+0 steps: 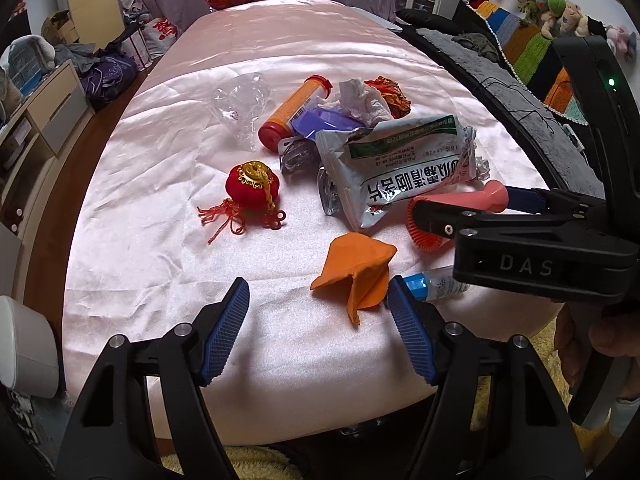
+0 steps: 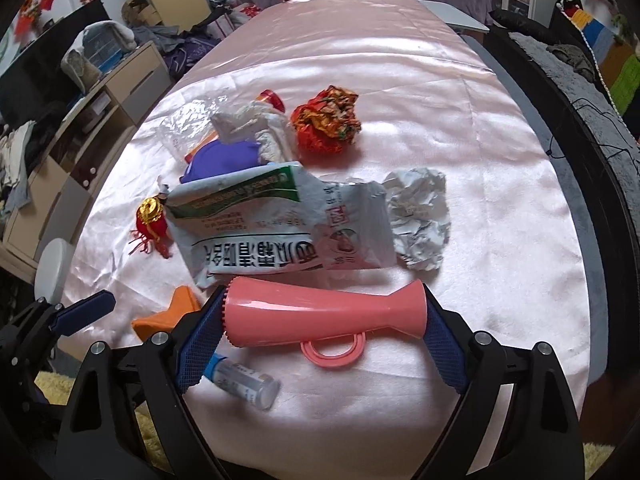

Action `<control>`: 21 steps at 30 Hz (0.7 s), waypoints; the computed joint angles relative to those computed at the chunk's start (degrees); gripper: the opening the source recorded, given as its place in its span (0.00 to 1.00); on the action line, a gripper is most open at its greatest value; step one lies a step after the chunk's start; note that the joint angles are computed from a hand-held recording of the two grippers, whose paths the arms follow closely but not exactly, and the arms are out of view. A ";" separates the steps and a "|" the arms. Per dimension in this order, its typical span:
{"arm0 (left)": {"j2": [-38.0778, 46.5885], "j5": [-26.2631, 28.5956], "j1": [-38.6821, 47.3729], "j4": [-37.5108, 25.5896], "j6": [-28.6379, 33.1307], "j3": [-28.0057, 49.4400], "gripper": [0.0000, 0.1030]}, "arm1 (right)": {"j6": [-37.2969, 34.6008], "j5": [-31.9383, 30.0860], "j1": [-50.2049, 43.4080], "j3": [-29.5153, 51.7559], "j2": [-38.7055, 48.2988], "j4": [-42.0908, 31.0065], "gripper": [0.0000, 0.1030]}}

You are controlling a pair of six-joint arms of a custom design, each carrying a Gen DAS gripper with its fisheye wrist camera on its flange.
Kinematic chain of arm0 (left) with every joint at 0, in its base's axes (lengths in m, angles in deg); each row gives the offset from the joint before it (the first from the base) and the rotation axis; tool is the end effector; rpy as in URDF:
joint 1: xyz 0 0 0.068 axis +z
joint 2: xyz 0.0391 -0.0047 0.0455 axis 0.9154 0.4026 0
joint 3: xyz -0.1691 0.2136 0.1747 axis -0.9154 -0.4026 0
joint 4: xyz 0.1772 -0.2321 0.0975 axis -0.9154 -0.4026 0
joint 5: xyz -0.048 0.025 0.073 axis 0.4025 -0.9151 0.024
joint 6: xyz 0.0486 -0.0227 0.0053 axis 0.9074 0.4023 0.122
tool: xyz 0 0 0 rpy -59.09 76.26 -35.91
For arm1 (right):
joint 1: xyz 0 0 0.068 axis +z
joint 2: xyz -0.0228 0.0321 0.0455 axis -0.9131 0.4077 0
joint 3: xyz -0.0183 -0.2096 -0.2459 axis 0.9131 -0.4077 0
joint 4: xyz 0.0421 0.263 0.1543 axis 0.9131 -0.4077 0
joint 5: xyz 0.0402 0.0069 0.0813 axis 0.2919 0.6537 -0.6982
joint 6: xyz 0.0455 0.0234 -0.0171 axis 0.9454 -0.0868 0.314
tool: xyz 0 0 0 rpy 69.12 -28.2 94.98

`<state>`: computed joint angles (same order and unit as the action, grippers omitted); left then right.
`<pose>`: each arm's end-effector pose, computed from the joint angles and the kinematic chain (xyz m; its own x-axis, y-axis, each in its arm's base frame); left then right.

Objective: Collect trash
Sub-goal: 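Grasp the pink plastic cone with the right tool, then grasp the orange cloth with the left tool while the right tool holds the pink cone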

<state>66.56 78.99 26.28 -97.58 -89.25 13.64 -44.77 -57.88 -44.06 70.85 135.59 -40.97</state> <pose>0.2932 -0.2426 0.1632 -0.7517 0.4107 -0.5159 0.4938 0.8691 -0.0276 0.2743 0.1061 0.1667 -0.8506 0.2329 -0.4714 0.1597 0.9686 0.1904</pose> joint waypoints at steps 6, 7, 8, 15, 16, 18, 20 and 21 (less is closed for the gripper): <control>2.29 3.81 0.74 0.91 0.52 1.89 0.41 | -2.26 -0.89 -2.91 -1.42 -1.81 0.90 0.87; 2.42 4.18 0.61 1.04 0.77 2.08 0.34 | -2.48 -0.96 -2.94 -1.55 -2.13 0.99 0.87; 2.51 4.59 0.56 1.16 0.99 2.17 0.31 | -2.67 -0.96 -2.87 -1.62 -2.48 0.95 0.87; 1.51 5.62 0.58 2.33 0.56 1.30 0.08 | -3.17 0.42 -1.96 -2.31 -5.45 -0.67 0.87; 0.90 5.26 0.54 2.54 0.32 0.85 0.08 | -3.11 0.68 -1.96 -2.56 -6.17 -1.03 0.87; -0.98 4.65 0.59 3.03 -0.35 -0.30 0.07 | -2.77 1.36 -1.75 -2.92 -7.77 -1.80 0.87; -3.55 3.91 0.42 3.15 -0.56 -1.67 0.07 | -2.32 2.16 -1.22 -3.54 -10.34 -2.69 0.87; -4.89 3.30 0.18 3.06 -0.70 -2.26 0.07 | -2.11 2.73 -0.75 -3.71 -11.70 -3.35 0.87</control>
<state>61.67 82.30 26.46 -94.52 -89.96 11.38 -46.88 -55.15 -44.81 67.14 123.89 -44.32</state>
